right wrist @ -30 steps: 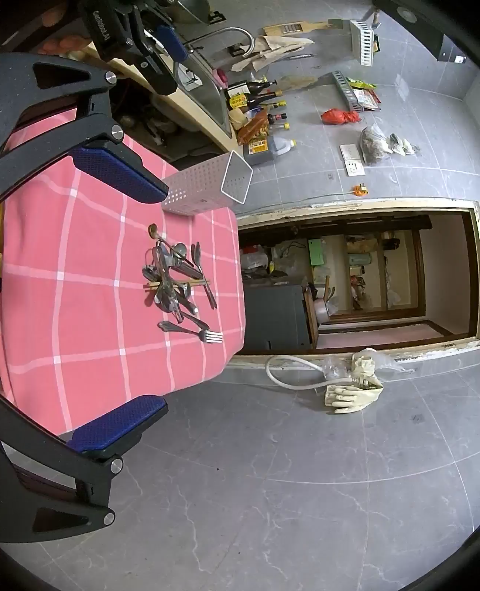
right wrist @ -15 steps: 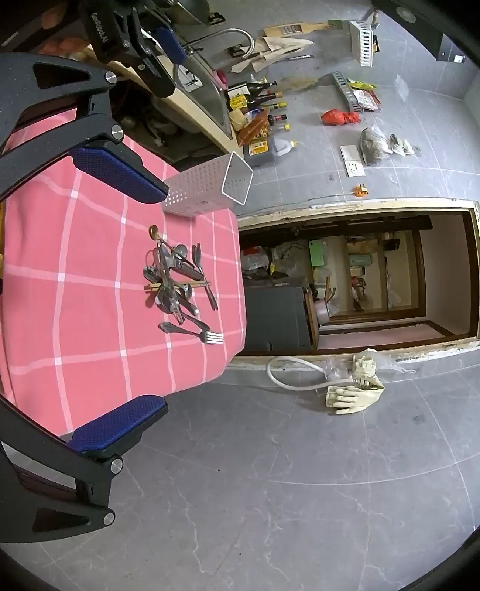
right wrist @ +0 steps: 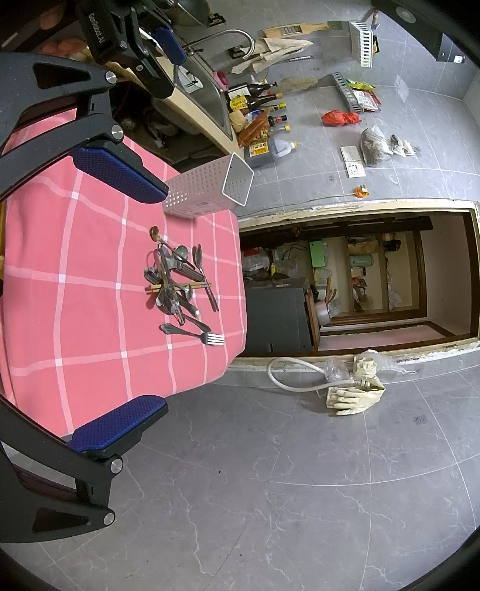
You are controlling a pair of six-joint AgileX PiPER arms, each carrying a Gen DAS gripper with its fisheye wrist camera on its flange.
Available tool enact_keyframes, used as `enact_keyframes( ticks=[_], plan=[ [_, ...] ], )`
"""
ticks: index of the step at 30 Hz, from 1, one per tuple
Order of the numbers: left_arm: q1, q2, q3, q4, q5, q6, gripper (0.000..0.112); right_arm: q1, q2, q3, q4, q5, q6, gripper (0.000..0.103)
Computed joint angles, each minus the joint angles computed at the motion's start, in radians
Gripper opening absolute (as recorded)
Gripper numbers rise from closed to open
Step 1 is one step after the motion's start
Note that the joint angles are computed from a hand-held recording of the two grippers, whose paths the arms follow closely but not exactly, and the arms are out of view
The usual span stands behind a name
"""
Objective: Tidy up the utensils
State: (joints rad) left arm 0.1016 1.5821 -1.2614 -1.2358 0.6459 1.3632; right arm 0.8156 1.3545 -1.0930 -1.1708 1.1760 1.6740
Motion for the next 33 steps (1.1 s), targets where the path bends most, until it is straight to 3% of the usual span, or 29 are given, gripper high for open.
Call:
enact_keyframes(
  ticks=[33],
  plan=[
    [-0.013, -0.012, 0.009, 0.007, -0.015, -0.006, 0.102, 0.004, -0.002, 0.0, 0.002, 0.003, 0.001, 0.102]
  ],
)
